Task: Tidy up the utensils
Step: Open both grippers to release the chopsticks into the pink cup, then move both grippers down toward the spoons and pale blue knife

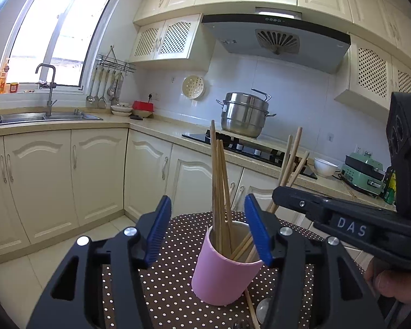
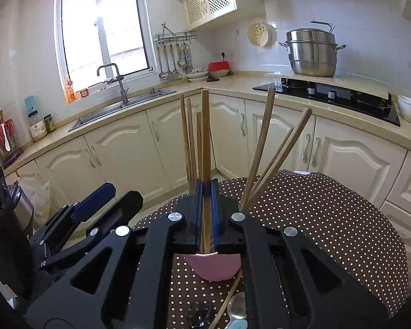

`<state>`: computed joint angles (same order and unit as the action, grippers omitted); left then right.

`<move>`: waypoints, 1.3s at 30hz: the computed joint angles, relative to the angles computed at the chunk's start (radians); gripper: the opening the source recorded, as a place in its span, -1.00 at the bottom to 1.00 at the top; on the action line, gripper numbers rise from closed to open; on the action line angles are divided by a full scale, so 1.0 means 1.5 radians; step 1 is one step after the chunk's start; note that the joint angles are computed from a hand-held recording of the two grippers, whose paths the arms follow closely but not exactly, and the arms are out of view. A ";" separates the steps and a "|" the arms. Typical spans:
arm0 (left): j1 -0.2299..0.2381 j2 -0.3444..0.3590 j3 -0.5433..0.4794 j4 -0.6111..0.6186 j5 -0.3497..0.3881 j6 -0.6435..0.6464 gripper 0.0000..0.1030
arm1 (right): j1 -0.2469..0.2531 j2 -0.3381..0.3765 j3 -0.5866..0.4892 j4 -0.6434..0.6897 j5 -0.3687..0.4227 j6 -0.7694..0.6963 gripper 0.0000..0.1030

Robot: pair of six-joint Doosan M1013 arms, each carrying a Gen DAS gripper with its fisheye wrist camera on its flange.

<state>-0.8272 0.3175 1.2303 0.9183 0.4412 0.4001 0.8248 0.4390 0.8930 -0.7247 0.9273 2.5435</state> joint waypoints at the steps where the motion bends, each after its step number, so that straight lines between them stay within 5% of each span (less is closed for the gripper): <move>1: 0.000 -0.001 0.001 -0.002 0.001 0.003 0.10 | 0.001 0.002 -0.001 0.001 0.002 0.001 -0.87; 13: -0.014 -0.019 0.007 0.030 0.051 0.006 0.25 | 0.011 -0.008 0.014 -0.020 0.003 0.040 -0.84; 19: -0.023 -0.032 0.016 0.053 0.072 -0.001 0.33 | 0.022 -0.015 0.022 -0.043 0.000 0.060 -0.18; 32: -0.044 -0.059 0.031 0.078 0.101 -0.009 0.40 | 0.050 -0.039 0.046 -0.107 0.010 0.107 -0.05; 39: -0.051 -0.062 0.025 0.006 0.114 0.078 0.43 | 0.065 -0.061 0.078 -0.130 0.032 0.131 -0.01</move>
